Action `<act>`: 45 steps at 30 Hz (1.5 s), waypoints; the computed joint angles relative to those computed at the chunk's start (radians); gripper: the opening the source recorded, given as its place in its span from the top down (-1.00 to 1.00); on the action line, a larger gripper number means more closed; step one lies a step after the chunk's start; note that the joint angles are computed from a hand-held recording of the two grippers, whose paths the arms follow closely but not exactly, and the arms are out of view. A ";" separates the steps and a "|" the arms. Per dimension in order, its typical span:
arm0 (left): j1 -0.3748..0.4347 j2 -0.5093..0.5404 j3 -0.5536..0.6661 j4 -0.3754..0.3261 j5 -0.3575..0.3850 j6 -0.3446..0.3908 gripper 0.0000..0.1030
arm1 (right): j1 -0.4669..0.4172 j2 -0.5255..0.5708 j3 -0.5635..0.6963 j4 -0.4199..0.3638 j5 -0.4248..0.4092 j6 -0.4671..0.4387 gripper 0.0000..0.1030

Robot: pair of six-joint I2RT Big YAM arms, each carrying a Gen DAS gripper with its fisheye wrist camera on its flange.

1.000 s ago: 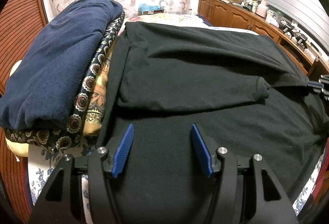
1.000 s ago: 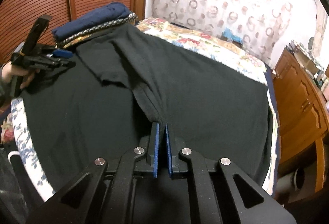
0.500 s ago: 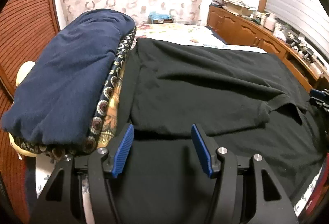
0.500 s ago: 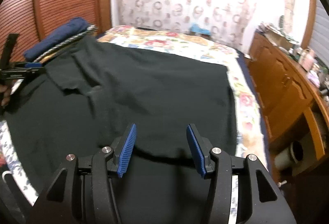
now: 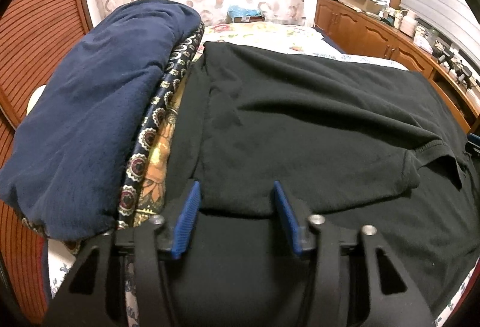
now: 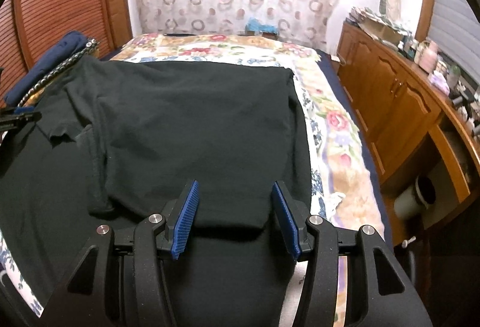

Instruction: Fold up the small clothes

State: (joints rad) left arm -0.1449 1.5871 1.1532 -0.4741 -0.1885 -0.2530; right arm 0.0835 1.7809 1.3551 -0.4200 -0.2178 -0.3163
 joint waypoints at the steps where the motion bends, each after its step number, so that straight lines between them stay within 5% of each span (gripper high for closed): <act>1: 0.003 0.000 -0.002 0.001 0.009 0.002 0.31 | 0.001 0.004 0.005 -0.008 0.000 0.001 0.00; 11: 0.015 -0.018 -0.025 0.043 0.030 0.047 0.88 | 0.002 0.035 0.043 -0.063 0.048 0.009 0.00; 18: -0.007 -0.127 -0.095 0.123 0.031 0.080 0.90 | -0.008 0.040 0.053 -0.076 0.032 0.020 0.04; 21: -0.004 -0.170 -0.114 0.140 0.040 0.083 0.90 | -0.008 0.035 0.048 -0.070 0.032 0.007 0.59; 24: 0.002 -0.196 -0.130 0.143 0.041 0.085 0.90 | 0.000 0.022 0.032 -0.060 0.040 -0.033 0.87; 32: 0.019 -0.304 -0.210 0.157 0.073 0.068 0.90 | -0.032 -0.100 -0.064 0.017 -0.043 -0.046 0.91; 45: 0.018 -0.523 -0.355 0.145 0.094 0.072 0.90 | -0.108 -0.302 -0.206 -0.046 -0.179 -0.092 0.92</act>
